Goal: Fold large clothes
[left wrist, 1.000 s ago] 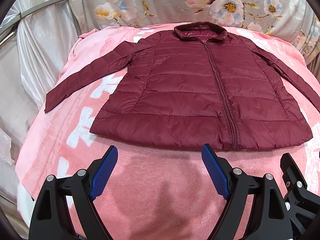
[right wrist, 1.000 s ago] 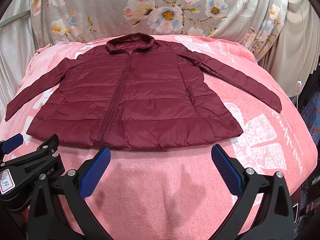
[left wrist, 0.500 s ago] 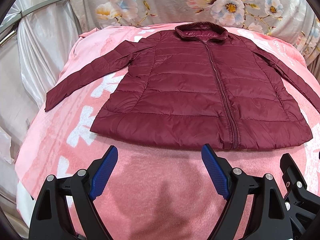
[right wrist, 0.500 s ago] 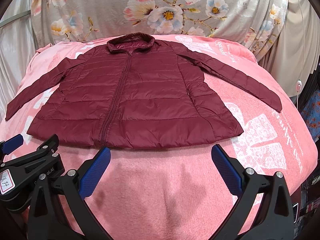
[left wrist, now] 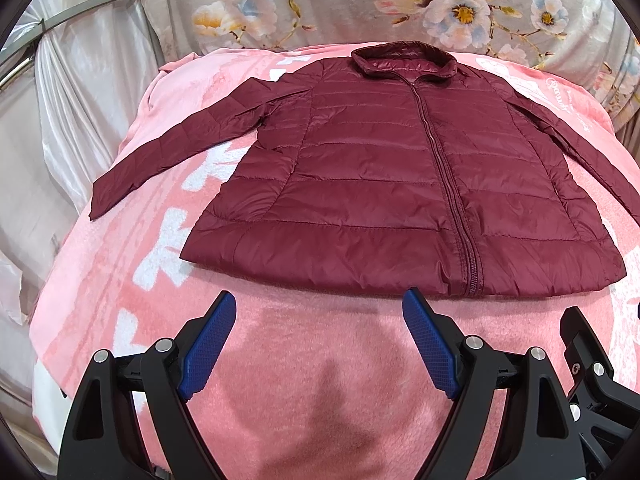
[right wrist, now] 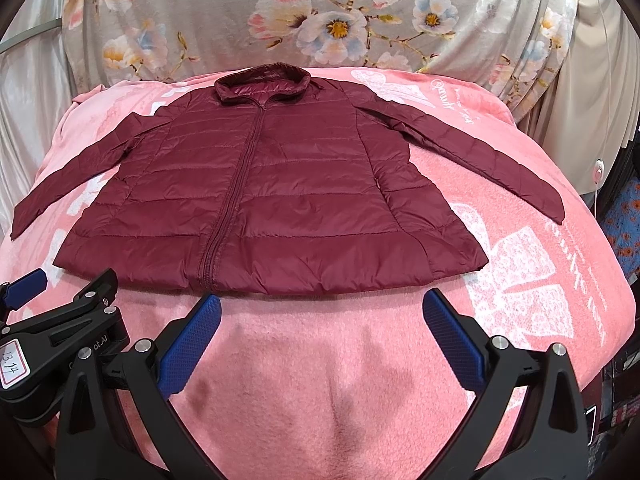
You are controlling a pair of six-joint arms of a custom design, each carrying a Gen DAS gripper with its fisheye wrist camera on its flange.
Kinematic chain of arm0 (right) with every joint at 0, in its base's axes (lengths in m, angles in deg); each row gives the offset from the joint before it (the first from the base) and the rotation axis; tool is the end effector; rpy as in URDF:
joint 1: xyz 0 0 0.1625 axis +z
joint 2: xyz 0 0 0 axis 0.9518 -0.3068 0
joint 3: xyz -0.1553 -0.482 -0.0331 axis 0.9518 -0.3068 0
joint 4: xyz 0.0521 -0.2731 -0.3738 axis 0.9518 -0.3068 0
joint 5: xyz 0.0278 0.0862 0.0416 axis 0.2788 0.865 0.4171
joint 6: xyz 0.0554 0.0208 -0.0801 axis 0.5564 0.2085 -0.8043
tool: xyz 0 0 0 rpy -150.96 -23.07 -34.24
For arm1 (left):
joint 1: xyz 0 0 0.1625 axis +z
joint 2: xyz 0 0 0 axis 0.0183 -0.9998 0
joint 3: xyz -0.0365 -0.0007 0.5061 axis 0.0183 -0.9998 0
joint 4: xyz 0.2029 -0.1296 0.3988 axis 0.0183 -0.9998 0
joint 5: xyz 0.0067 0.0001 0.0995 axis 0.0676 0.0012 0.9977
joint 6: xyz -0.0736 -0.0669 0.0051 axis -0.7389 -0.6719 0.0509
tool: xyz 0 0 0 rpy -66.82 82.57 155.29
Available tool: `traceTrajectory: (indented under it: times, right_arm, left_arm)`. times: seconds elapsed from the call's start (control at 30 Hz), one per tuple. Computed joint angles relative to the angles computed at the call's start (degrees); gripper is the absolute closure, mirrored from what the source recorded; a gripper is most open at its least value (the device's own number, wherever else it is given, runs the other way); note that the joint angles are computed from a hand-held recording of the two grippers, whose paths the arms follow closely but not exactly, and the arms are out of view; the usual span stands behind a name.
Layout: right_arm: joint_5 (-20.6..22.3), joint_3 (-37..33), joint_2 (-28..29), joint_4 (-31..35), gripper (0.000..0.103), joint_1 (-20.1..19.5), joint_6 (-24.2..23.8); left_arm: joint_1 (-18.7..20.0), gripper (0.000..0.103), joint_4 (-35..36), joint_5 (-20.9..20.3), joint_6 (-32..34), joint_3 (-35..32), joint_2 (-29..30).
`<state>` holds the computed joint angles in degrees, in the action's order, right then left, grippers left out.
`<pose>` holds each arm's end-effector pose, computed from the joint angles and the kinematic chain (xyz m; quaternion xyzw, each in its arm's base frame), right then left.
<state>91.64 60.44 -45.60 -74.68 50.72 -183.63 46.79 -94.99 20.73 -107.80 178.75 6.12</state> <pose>0.2875 -0.3640 -0.0159 0.0717 -0.8214 0.3905 0.4095 -0.0770 -0.4145 0.2075 0.1318 0.8471 -0.2986 0.4194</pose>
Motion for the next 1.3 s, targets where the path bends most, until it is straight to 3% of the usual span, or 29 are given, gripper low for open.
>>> traceTrajectory:
  times: [1.03, 1.3]
  right_arm:
    - [0.2, -0.3, 0.5, 0.1, 0.005, 0.1, 0.3]
    - [-0.3, -0.4, 0.8, 0.0, 0.005, 0.1, 0.3]
  left_arm:
    - [0.4, 0.022, 0.6, -0.2, -0.1, -0.5, -0.1]
    - [-0.2, 0.021, 3.7, -1.0, -2.5, -0.5, -1.5]
